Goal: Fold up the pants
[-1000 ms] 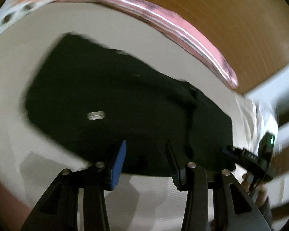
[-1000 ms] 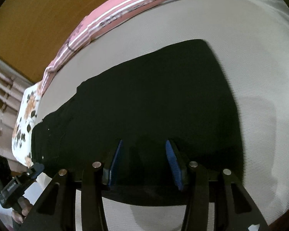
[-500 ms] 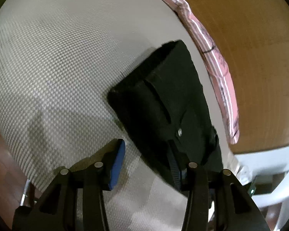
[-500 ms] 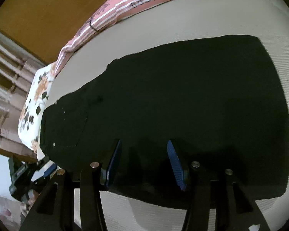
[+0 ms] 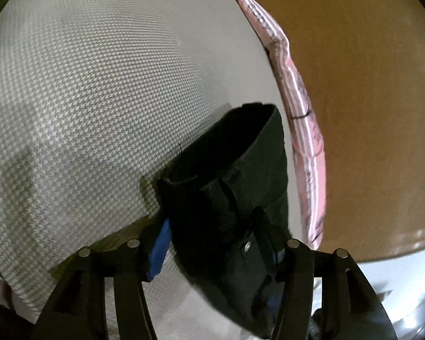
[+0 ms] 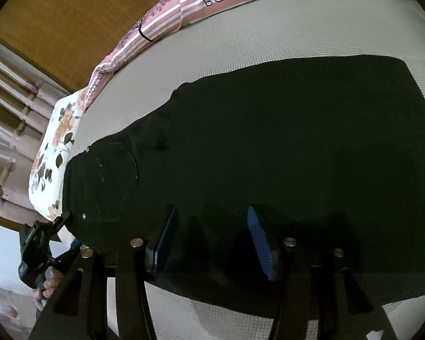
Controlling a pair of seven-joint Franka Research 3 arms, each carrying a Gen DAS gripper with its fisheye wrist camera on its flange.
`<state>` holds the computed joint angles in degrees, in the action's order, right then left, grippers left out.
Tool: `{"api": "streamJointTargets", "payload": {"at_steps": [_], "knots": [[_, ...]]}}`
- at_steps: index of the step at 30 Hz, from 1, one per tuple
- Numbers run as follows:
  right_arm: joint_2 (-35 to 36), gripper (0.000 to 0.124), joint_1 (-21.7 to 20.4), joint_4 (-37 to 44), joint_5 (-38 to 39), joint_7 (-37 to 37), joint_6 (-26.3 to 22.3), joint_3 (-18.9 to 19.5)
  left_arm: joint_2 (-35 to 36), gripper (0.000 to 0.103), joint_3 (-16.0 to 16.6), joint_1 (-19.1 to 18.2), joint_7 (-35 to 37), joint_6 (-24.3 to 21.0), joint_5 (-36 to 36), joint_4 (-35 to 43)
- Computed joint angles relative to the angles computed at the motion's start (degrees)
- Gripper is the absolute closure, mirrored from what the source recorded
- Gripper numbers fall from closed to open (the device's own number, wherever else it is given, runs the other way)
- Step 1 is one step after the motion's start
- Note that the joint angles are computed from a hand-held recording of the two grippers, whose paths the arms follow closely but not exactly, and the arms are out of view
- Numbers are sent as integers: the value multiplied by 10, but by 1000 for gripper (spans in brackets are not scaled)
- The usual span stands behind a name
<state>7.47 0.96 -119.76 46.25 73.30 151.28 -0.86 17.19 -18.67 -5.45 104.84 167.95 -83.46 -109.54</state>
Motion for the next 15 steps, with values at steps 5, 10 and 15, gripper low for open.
{"api": "streamJointTargets", "payload": {"at_steps": [5, 10, 15], "knots": [[-2, 72, -6, 2, 24, -11, -9, 0, -4, 76, 1, -17, -55, 40, 125, -5], [-21, 72, -13, -14, 44, -30, -8, -8, -14, 78, 6, -40, -119, 61, 283, 14], [-56, 72, -21, -44, 61, -40, 5, -23, 15, 79, 4, -71, -148, 43, 447, 105]]}}
